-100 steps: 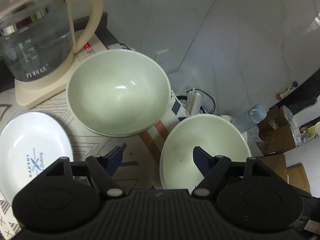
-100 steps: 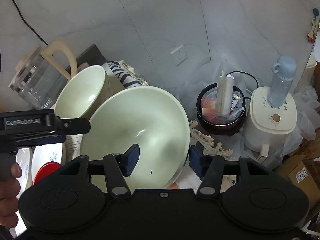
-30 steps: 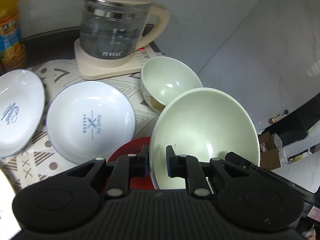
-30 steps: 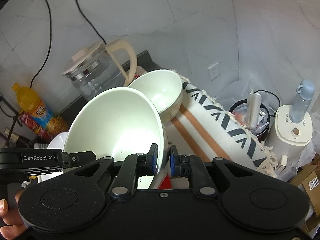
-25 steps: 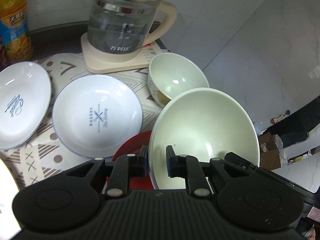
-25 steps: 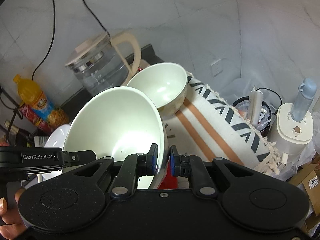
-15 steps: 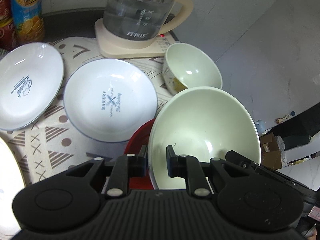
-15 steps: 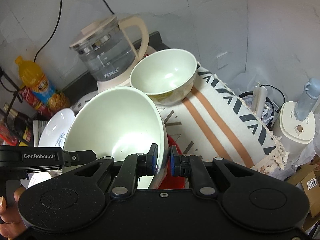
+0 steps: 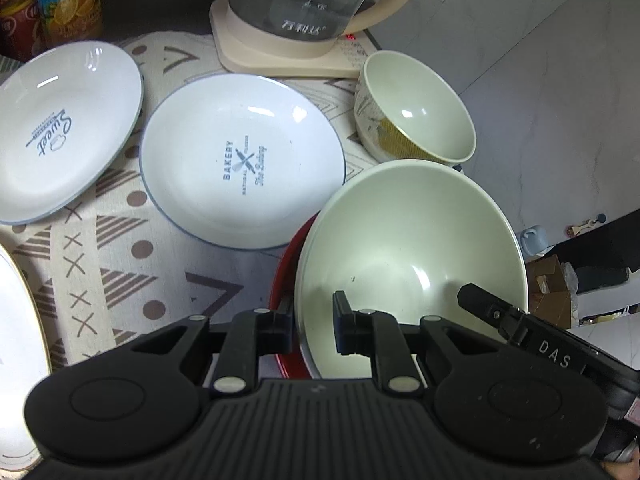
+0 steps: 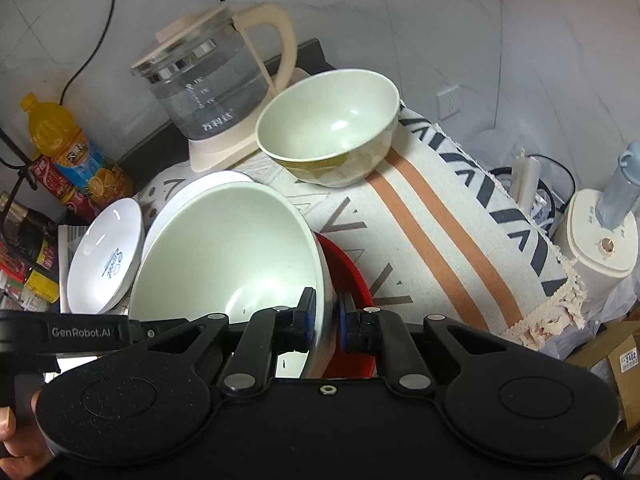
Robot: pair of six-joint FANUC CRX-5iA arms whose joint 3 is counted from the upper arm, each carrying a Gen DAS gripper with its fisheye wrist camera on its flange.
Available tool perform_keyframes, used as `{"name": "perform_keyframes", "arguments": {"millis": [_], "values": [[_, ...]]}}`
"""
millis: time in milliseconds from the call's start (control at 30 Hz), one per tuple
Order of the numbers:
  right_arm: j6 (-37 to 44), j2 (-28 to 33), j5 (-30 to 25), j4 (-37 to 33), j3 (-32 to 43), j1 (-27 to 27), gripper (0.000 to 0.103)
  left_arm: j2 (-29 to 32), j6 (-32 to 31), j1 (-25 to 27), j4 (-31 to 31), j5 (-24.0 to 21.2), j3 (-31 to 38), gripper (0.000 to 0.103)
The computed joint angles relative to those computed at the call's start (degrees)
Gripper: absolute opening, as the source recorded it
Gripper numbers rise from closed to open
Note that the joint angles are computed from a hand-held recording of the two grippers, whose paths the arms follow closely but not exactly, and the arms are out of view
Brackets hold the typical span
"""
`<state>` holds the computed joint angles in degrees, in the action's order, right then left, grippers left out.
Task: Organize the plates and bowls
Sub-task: 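Lift the large pale green bowl with both grippers and lower it into the red bowl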
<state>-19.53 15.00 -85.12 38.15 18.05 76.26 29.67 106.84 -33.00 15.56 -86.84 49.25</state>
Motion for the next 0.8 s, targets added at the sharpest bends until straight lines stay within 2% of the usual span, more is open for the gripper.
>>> {"name": "perform_keyframes", "arguments": {"millis": [467,800], "values": [[-0.8,-1.0,2.1,-1.3,-2.0,-1.3,0.007,0.9,2.0,0.4,-0.5,-2.4,2.3,0.019],[-0.8,-1.4,3.7,-1.1,-3.2,-1.7,0.008,-1.6,2.5,1.3,-1.0,0.1,0.9,0.02]]}}
